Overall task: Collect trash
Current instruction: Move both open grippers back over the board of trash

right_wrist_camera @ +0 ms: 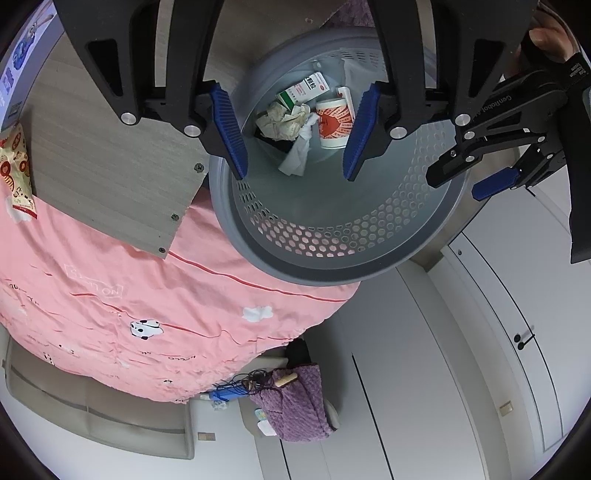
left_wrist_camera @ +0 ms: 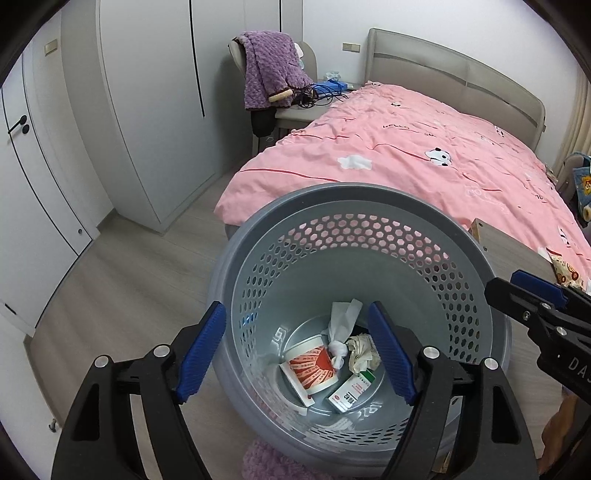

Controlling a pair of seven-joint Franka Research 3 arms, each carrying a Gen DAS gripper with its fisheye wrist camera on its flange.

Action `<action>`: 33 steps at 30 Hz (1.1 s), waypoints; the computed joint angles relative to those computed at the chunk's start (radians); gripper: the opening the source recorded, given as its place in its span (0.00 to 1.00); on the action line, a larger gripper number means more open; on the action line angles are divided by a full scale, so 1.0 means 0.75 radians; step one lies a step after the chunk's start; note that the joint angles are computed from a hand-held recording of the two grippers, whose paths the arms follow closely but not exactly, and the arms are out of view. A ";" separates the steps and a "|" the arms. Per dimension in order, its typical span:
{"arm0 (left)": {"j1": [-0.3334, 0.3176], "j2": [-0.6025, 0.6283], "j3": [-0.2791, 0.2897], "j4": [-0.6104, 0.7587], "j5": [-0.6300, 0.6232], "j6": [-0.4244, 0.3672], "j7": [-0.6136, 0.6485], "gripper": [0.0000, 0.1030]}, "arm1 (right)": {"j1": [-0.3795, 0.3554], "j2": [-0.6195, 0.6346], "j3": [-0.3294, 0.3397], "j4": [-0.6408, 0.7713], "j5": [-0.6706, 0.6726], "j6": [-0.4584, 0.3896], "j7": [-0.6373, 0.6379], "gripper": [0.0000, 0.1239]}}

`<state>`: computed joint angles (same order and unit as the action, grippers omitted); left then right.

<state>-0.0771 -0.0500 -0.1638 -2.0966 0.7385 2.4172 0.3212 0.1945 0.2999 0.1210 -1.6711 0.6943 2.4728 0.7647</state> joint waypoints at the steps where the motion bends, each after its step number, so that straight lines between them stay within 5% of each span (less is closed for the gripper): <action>1: 0.000 -0.004 -0.001 0.000 0.002 -0.008 -0.005 0.74 | -0.001 -0.006 0.000 -0.006 0.003 0.002 0.001 0.45; 14: -0.018 -0.042 -0.026 -0.005 0.032 -0.049 -0.036 0.74 | -0.017 -0.104 -0.023 -0.126 0.050 0.060 -0.029 0.54; 20: -0.043 -0.025 -0.039 0.005 -0.007 0.036 -0.012 0.74 | -0.047 -0.197 -0.062 -0.228 0.092 0.124 -0.047 0.62; 33: -0.201 0.200 -0.074 0.279 -0.009 0.087 0.139 0.74 | -0.183 -0.358 -0.215 -0.428 0.019 0.270 0.034 0.72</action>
<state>-0.2282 0.0997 -0.2190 -1.8871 0.7314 2.4828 0.4254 0.0571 0.0314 -0.0399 -1.9920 0.7084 2.6753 0.7902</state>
